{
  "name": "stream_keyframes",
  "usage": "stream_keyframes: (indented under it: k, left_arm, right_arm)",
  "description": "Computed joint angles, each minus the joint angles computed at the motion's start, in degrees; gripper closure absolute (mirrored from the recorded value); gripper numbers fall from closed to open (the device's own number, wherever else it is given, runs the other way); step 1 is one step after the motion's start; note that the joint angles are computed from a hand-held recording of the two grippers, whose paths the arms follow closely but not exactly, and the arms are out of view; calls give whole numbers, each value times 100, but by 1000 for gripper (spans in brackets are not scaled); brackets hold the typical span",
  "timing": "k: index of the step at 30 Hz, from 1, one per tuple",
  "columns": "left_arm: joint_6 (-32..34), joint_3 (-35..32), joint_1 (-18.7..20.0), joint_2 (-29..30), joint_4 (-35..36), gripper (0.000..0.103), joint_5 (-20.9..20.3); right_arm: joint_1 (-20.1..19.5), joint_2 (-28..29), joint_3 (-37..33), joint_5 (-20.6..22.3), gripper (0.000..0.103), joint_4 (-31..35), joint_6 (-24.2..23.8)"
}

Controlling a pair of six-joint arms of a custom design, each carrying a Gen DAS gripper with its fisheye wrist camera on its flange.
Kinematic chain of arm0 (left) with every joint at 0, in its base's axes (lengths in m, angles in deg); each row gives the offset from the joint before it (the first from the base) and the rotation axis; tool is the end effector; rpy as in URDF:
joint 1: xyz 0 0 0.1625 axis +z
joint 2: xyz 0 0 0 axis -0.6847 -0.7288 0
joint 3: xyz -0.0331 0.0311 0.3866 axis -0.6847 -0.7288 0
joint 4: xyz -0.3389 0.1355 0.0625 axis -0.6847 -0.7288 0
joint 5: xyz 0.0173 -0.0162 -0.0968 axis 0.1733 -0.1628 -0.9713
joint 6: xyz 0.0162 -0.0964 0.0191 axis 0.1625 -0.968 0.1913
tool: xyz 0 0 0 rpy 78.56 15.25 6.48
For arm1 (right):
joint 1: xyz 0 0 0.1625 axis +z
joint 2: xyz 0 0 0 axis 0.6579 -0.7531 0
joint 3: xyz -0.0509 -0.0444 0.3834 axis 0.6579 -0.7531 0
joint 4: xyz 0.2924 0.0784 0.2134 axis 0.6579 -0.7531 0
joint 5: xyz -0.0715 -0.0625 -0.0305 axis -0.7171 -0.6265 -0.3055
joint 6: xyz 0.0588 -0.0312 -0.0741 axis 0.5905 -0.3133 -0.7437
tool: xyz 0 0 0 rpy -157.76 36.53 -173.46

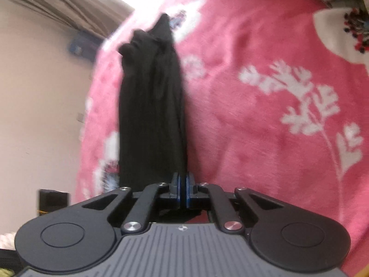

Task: Fold clothes
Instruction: 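Open both grippers and lay the folded black shirt flat on the bedspread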

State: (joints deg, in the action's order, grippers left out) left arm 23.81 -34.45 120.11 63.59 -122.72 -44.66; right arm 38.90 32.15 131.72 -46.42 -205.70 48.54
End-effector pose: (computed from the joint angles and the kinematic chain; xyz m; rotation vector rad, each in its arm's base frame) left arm -0.0596 -0.7811 0.0683 -0.3237 -2.9887 -0.2907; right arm -0.0053 -0.7229 0.2722 -0.1490 -2.8910 0.5838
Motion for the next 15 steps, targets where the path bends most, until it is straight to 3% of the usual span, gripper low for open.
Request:
stream_keyframes:
  k: [2,7,10,15]
  left_arm:
    - [294,42,-91,-10,175,99,408]
    - [1138,188,-244,-166,280,96,843]
    - [1656,126,-359,-243,184,83,1085]
    - [2686,-330,-611,-67,-40,78,1568]
  right_arm:
    - [73,177,-137,-753,92,139,-156]
    - [116,-68,144,-876,88,-133,-387]
    - [240,-76,-8,-1035,87,-166,-686]
    - [619,477,-1063,-1423,87,249,-1375]
